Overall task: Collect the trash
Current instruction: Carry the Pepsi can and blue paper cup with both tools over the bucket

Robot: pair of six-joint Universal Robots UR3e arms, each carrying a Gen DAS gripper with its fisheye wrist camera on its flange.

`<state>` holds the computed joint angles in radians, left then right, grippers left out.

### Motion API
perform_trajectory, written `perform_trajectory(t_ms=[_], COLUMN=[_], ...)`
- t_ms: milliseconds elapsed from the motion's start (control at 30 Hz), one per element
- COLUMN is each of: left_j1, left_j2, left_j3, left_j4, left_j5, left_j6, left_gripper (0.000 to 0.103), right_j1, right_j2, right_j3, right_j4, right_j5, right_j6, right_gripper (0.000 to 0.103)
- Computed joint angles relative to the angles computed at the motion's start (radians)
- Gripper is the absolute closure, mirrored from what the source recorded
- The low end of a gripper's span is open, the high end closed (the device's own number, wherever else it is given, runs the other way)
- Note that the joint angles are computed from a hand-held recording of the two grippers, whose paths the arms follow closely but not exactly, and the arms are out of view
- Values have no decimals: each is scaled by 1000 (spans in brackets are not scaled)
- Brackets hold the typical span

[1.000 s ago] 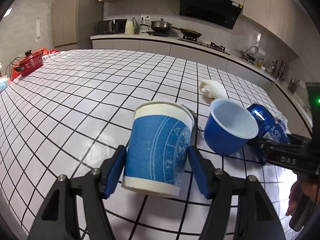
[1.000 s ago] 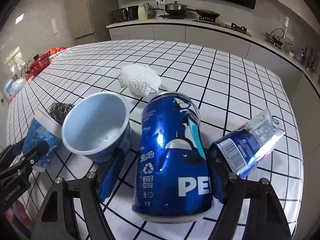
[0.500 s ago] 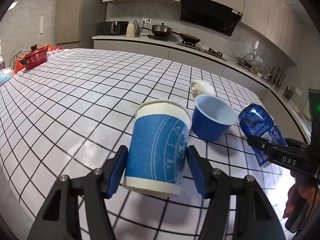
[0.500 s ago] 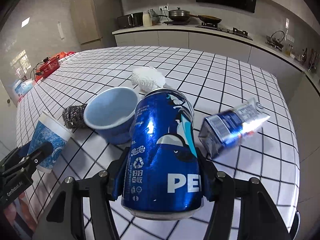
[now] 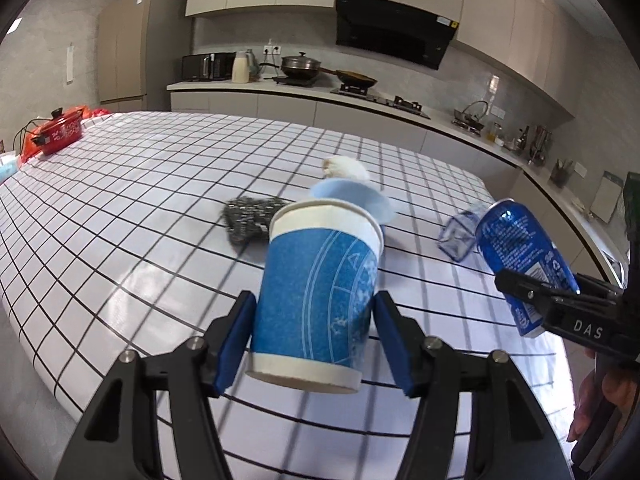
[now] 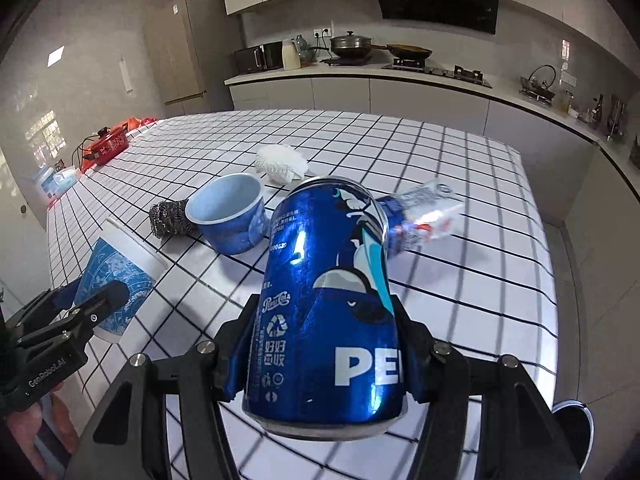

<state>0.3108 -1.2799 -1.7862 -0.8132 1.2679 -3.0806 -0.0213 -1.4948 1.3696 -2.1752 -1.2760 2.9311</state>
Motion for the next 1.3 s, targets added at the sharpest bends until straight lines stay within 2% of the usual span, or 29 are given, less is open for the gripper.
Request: perform_trajectory(t_ms=[200, 433, 600, 867, 1100, 1300], left_j1=[-103, -295, -461, -680, -814, -926], left_j2=[15, -22, -98, -245, -384, -527], left_j3=[16, 67, 141, 288, 442, 603], left_j4=[-5, 15, 32, 38, 19, -11], left_j5=[46, 138, 217, 314, 356, 383], left_j6=[-48, -128, -186, -259, -295, -322], left_gripper=[42, 42, 42, 42, 42, 42], right_j1=[-131, -350, -584, -1020, -1319, -1496], right_j2=[-156, -344, -482, -602, -578, -523], right_j3=[110, 199, 233, 171, 59, -4], right_j4=[50, 186, 366, 770, 1066, 1209], right_j5=[57, 170, 284, 450, 514, 526], right_j6=[-75, -215, -385, -758, -1061, -1253], right_gripper=[41, 41, 41, 41, 41, 41])
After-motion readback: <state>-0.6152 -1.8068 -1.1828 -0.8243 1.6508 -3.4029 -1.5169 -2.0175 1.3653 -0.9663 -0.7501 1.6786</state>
